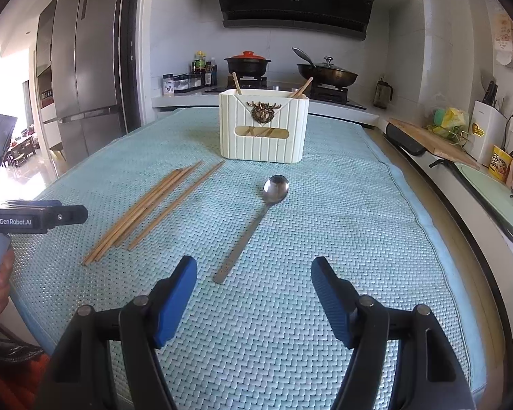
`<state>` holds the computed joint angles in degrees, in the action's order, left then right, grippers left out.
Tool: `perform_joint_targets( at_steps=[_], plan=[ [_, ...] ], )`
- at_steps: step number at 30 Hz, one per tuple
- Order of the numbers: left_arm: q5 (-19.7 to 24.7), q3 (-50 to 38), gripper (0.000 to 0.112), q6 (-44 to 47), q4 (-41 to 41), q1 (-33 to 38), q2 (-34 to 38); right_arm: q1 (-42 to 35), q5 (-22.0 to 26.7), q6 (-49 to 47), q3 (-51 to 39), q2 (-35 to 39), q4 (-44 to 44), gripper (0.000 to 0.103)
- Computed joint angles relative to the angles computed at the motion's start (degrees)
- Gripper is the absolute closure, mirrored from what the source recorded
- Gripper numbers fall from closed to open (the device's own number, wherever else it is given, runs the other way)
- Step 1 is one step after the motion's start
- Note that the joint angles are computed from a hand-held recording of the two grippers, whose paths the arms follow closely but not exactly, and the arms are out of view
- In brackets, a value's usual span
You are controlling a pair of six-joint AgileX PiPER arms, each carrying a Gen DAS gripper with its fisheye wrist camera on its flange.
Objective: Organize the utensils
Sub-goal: 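Move both tools back over the remaining chopsticks and metal spoon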
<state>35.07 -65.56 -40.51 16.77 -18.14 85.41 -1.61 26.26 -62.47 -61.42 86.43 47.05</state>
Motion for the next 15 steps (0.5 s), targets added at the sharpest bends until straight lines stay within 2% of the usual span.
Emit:
perform_joint_targets(
  at_steps=[5,9,15],
  plan=[
    [2.98,-5.35,0.020,4.25,-1.95,2.28,4.36,0.30,0.44,1.35,-0.54,0.60,-1.26,0.032],
    [3.36,-9.73,0.020,8.38,-4.36,4.40,7.71,0.36,0.86,2.12,-1.06,1.19,-1.87,0.032],
    [6.38,-18.79,0.020,13.48,-5.49,5.27,15.69,0.53,1.38,2.47,-1.81,1.98,-2.13,0.032]
  ],
)
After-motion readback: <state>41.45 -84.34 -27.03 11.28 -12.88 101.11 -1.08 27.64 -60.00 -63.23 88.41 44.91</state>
